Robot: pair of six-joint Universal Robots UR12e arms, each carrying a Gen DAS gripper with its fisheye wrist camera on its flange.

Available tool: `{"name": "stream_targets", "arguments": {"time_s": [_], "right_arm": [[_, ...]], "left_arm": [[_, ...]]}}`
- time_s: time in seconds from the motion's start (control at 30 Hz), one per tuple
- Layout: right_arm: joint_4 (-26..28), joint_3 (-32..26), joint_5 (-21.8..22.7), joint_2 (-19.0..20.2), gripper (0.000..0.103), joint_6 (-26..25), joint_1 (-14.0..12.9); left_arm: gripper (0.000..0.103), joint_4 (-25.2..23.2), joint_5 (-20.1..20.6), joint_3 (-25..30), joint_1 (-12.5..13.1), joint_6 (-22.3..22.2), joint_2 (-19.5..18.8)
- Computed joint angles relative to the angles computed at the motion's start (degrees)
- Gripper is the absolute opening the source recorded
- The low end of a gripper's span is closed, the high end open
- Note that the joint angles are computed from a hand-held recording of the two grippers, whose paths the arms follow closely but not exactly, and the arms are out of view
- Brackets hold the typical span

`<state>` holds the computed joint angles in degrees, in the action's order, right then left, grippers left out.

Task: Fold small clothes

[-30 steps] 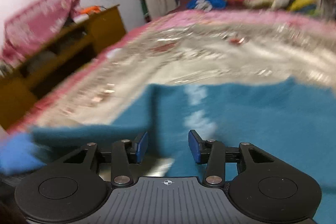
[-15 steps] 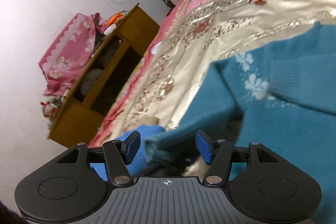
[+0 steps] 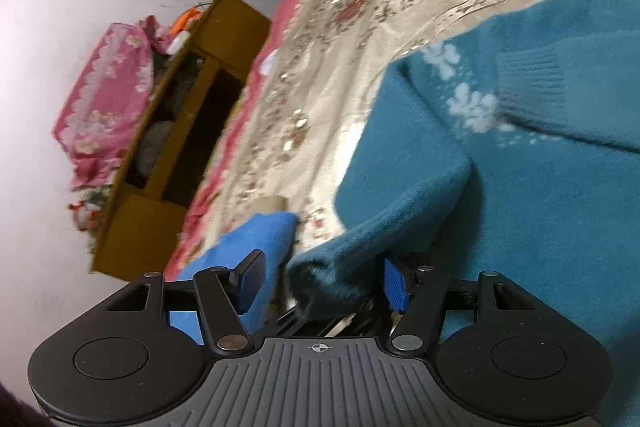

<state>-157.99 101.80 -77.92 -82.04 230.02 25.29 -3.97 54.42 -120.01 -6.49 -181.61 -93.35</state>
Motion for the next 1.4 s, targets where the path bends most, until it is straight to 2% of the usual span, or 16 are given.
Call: {"name": "stream_targets", "arguments": {"time_s": [0.03,0.07,0.1,0.17,0.2,0.27,0.37,0.47,0.63,0.77,1.07,1.23,1.4], "right_arm": [[0.8,-0.2,-1.3,0.0,0.058,-0.6,0.2],[0.9,-0.1,-1.8,0.0,0.047,-1.3,0.2],[0.6,0.1,-1.7,-0.1,0.033,-1.6,0.1],[0.3,0.6,-2.4,-0.5,0.016,-2.7,0.0],[0.4,0.7,-3.1,-0.8,0.01,-3.5,0.0],[0.7,1.3,-4.7,-1.5,0.007,-5.2,0.0],[0.0,2.8,-5.7,-2.9,0.006,-5.0,-0.6],[-0.6,4.3,-7.3,-4.4,0.006,-4.6,-1.3],[-2.2,6.2,-10.9,-6.3,0.006,-5.9,-1.6],[-5.8,8.9,-12.3,-8.5,0.006,-4.7,-2.7],[-9.4,12.0,-19.1,-13.3,0.005,-6.9,-5.4],[-7.6,13.2,-25.1,-15.8,0.005,-9.9,-7.0],[-1.6,15.1,-31.4,-17.3,0.005,-11.3,-9.6]], "left_arm": [[0.02,-0.4,-0.2,0.0,0.0,0.5,0.1],[0.02,-1.0,-0.5,0.0,0.0,0.7,0.1],[0.021,-1.7,-0.9,0.0,0.0,0.8,0.1],[0.022,-2.7,-1.2,0.0,0.0,1.0,0.3],[0.023,-2.8,-1.4,0.0,0.0,1.0,0.4],[0.028,-2.6,-2.3,-0.1,0.2,1.2,0.6],[0.036,-0.6,-3.9,-0.5,0.4,1.0,0.8],[0.04,1.1,-5.0,-1.0,0.5,0.8,1.2],[0.045,0.6,-6.5,-1.3,0.5,1.1,2.2],[0.046,-0.2,-5.3,-1.5,0.1,0.9,3.2],[0.048,-3.0,-0.4,0.5,-2.6,4.2,3.9],[0.048,-2.4,1.1,2.5,-4.7,4.5,2.6],[0.049,-5.1,2.7,3.6,-6.8,6.0,1.4]]}}
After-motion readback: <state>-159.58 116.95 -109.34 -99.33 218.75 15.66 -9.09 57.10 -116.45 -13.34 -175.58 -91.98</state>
